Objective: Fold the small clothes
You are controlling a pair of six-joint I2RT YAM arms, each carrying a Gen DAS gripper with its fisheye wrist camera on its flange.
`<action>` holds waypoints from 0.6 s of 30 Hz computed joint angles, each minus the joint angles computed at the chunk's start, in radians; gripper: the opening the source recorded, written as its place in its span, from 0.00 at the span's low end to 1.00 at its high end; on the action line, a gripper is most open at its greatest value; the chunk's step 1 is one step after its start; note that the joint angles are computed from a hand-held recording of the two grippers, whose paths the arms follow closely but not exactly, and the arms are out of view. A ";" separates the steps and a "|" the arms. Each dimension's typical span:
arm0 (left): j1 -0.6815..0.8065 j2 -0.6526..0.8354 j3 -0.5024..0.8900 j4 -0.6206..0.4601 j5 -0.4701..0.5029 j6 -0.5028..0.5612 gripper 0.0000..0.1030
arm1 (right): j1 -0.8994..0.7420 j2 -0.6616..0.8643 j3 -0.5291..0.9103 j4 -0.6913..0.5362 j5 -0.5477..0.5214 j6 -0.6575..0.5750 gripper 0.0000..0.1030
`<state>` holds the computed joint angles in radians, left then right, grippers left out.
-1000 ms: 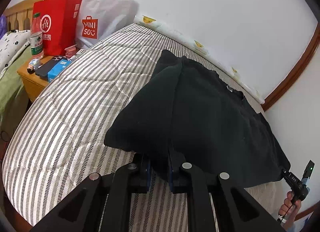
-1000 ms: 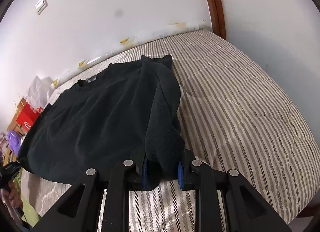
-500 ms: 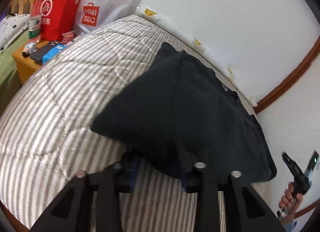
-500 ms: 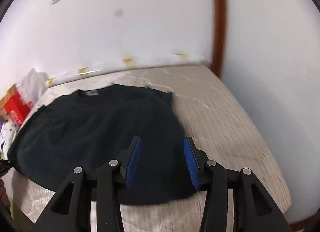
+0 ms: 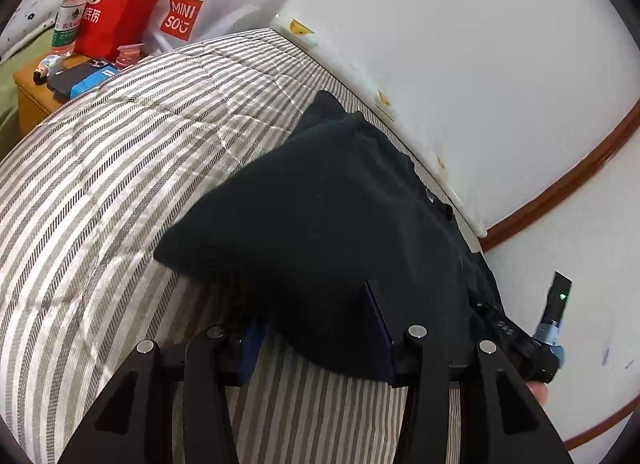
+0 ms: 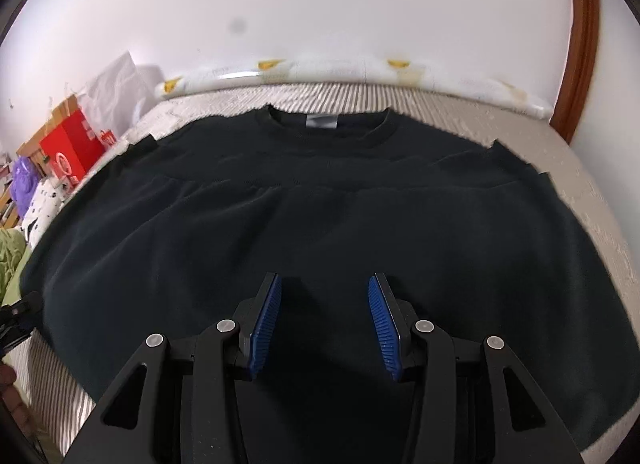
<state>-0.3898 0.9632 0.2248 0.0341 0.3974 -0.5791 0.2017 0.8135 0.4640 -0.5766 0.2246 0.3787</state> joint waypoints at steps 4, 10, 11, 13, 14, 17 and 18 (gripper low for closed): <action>-0.027 0.055 0.034 0.014 -0.048 0.002 0.41 | 0.061 0.179 0.046 0.081 0.109 0.035 0.44; -0.121 0.089 0.083 -0.022 -0.194 0.019 0.41 | 0.072 0.163 0.041 0.046 0.118 0.039 0.44; -0.128 0.087 0.085 -0.025 -0.207 0.015 0.41 | 0.104 0.133 0.032 0.016 0.139 0.044 0.44; -0.140 0.080 0.078 -0.020 -0.226 -0.001 0.41 | 0.181 0.060 0.022 -0.070 0.183 0.087 0.44; -0.144 0.079 0.075 -0.016 -0.232 -0.008 0.41 | 0.204 0.034 0.020 -0.102 0.184 0.108 0.44; -0.142 0.072 0.067 -0.010 -0.239 -0.027 0.38 | 0.315 -0.083 -0.005 -0.224 0.186 0.218 0.44; -0.144 0.069 0.069 -0.014 -0.243 -0.029 0.34 | 0.410 -0.120 -0.012 -0.283 0.247 0.296 0.44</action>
<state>-0.5342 1.0325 0.2940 0.0196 0.1546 -0.6083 0.6115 0.6936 0.4525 -0.8600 0.4716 0.6746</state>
